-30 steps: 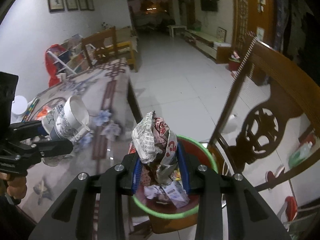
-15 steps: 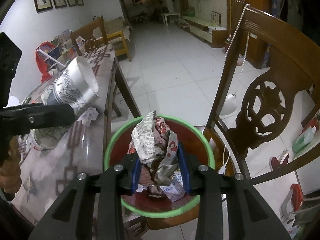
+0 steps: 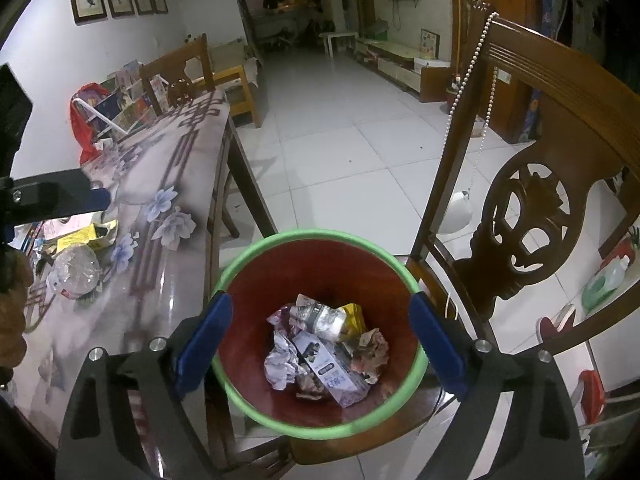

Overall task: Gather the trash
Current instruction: 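Carry both items over the red bin and open both tools to drop them, then move both tools back over the trash on the table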

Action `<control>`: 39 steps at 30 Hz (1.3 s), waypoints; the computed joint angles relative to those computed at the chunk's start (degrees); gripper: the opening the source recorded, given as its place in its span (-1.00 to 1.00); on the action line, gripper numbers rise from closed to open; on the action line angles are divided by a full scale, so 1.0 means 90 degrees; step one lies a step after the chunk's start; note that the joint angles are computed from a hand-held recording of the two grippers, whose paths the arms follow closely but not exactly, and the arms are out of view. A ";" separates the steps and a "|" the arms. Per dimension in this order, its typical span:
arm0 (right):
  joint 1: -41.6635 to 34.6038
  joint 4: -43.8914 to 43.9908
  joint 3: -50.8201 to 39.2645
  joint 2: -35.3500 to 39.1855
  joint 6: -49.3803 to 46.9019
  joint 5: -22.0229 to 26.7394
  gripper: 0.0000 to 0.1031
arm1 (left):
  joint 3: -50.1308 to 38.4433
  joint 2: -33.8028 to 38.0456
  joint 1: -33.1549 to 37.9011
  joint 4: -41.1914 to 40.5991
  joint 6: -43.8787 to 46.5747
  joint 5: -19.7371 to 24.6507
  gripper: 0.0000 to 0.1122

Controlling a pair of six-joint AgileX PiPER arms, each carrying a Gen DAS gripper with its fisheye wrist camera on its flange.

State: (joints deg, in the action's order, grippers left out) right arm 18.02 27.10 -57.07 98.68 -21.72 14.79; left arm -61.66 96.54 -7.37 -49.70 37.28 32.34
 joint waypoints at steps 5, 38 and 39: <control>0.0328 -0.0901 0.0004 -0.0208 0.0979 0.0035 0.68 | 0.0500 -0.0621 0.0457 0.0278 0.0005 0.0150 0.74; 0.4129 -0.5208 -0.3584 0.0834 0.5030 0.2318 0.86 | 0.1158 -0.2033 0.8548 0.0301 0.4350 0.3839 0.74; 0.4188 -0.5169 -0.3719 0.0946 0.4949 0.2362 0.86 | 0.1076 -0.1869 0.8726 0.0308 0.4430 0.3832 0.74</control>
